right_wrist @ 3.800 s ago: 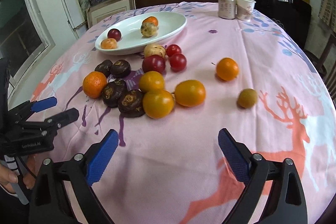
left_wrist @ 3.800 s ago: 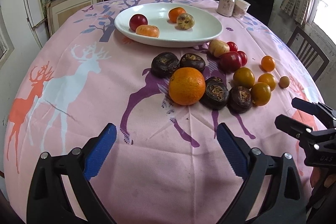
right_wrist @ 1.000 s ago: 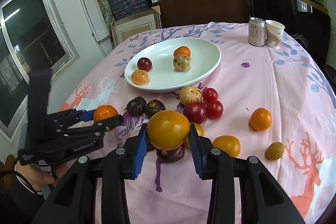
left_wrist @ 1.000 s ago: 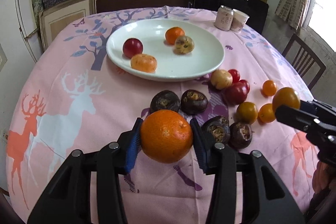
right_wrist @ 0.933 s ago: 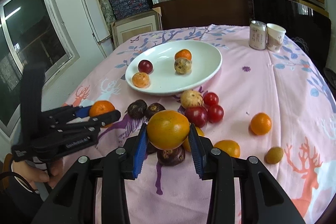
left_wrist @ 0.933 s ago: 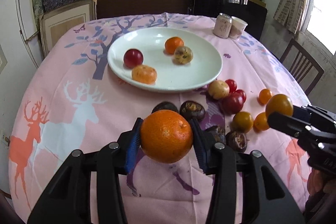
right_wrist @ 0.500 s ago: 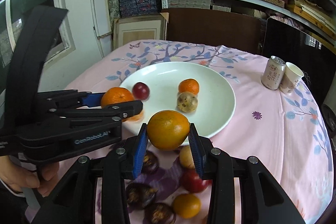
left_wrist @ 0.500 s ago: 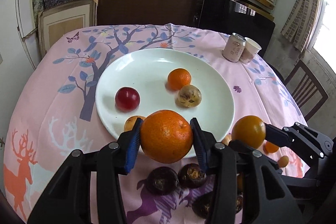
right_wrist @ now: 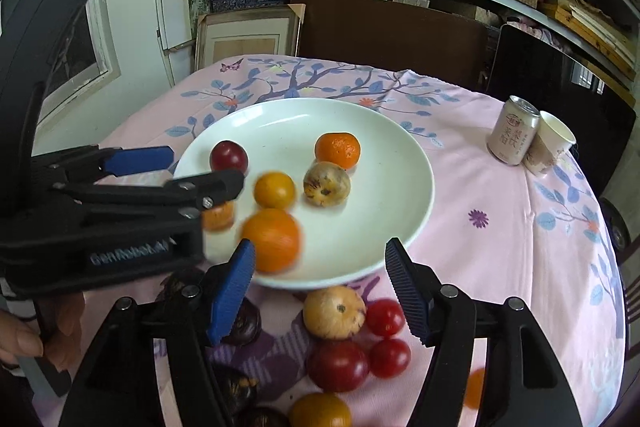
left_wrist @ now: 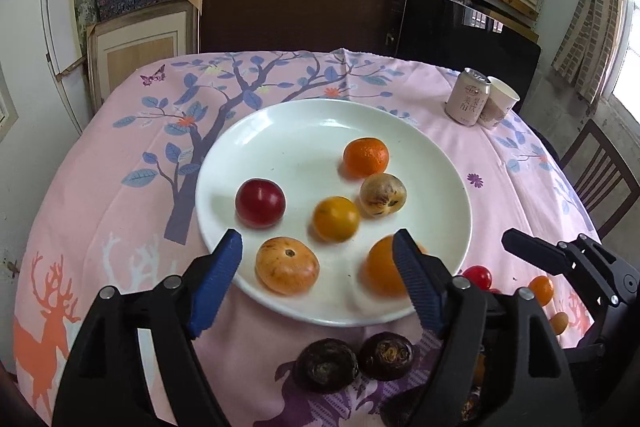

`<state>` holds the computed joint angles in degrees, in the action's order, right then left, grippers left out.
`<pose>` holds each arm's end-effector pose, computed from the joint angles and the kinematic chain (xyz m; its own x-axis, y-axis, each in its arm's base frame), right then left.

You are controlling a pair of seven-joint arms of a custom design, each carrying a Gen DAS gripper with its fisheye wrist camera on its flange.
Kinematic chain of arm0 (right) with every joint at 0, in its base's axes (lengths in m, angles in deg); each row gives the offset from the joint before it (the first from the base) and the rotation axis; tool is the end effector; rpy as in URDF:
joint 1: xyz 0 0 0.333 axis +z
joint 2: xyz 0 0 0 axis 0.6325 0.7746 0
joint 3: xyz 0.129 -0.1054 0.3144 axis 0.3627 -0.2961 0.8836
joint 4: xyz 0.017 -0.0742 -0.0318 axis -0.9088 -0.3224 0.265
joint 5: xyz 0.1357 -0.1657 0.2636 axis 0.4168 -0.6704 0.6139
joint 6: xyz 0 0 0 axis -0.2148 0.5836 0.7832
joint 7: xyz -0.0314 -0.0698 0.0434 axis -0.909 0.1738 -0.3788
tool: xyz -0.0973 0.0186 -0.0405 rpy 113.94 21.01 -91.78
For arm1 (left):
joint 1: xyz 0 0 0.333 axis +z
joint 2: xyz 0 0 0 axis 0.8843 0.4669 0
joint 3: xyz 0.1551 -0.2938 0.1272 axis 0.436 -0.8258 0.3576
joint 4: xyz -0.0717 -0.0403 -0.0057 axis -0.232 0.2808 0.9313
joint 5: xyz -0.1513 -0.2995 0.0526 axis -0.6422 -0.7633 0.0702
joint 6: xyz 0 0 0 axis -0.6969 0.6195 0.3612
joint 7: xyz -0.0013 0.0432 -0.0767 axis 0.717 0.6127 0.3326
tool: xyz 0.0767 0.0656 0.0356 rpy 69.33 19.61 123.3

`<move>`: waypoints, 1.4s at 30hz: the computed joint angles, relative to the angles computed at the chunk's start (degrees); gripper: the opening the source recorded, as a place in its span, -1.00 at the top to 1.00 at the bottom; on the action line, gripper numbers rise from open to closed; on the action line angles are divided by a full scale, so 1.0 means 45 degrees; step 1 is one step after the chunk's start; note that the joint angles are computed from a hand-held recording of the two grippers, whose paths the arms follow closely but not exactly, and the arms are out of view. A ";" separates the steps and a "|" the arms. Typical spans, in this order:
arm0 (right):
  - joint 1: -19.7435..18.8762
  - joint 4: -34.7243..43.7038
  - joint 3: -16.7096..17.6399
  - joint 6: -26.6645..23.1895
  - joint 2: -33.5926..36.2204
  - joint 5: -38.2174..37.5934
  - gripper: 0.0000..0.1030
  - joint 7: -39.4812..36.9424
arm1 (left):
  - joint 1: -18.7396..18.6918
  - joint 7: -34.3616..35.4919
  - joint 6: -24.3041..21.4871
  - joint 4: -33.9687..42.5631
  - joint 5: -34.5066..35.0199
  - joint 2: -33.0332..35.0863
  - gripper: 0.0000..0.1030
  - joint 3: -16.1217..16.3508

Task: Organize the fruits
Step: 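Carry both oranges to the plate and release them there, then grasp a water chestnut with the left tool while the right tool grasps a small brown kiwi-like fruit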

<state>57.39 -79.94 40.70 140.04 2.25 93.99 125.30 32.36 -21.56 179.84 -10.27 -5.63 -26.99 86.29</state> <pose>0.6267 0.2401 0.4020 0.4254 -0.9050 -0.0011 -0.6246 -0.2927 -0.7240 0.6458 -0.3905 0.4007 0.0094 -0.9970 0.0775 -0.7297 -0.0598 -0.6812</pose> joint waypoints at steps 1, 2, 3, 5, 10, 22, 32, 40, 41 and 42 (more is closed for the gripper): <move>-0.0323 -0.0324 0.0345 0.0104 -0.0194 0.0119 -0.32 -0.0058 | -0.0094 -0.0184 0.0127 -0.0317 0.0130 -0.0212 -0.58 0.0080; -0.0956 -0.0792 0.1026 0.0333 -0.0443 0.0294 -0.32 -0.0204 | -0.0200 -0.0389 0.0221 -0.0638 0.0290 -0.0427 -0.63 0.0158; -0.1467 -0.1210 0.1565 0.0556 -0.0653 0.0437 -0.32 -0.0299 | -0.0289 -0.0567 0.0258 -0.0926 0.0459 -0.0632 -0.64 0.0218; -0.2391 -0.1978 0.2520 0.0945 -0.1010 0.0635 -0.32 -0.0372 | -0.0530 -0.1068 0.0342 -0.1541 0.0967 -0.1043 -0.67 0.0363; -0.5405 -0.4265 0.5459 0.2181 -0.1714 0.0298 -0.32 0.0252 | -0.0942 -0.2427 0.0430 -0.3075 0.2338 -0.1938 -0.72 0.0282; -0.8096 -0.7334 0.6949 0.3487 -0.2338 -0.1922 -0.32 0.3045 | -0.0976 -0.4663 0.0349 -0.5494 0.3994 -0.2848 -0.72 -0.0710; -0.5280 -0.7520 0.3334 0.3018 -0.2806 -0.1717 -0.32 0.3530 | -0.0685 -0.5332 0.0635 -0.6186 0.4425 -0.2978 -0.72 -0.1150; -0.1862 -0.6170 -0.0458 0.1516 -0.2341 -0.0652 -0.14 0.2868 | -0.0601 -0.5140 0.0760 -0.6089 0.4288 -0.2804 -0.72 -0.1219; -0.1920 -0.5999 -0.0410 0.1442 -0.2247 -0.0579 -0.13 0.2798 | -0.0602 -0.5090 0.0745 -0.6072 0.4235 -0.2782 -0.72 -0.1218; -0.1766 -0.5760 -0.0574 0.1369 -0.2122 -0.0455 -0.13 0.2757 | -0.0605 -0.5056 0.0751 -0.6051 0.4195 -0.2761 -0.72 -0.1213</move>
<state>49.44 -105.86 38.12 146.20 -7.29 91.94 137.71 29.63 -44.31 183.22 -37.51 13.25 -39.42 80.84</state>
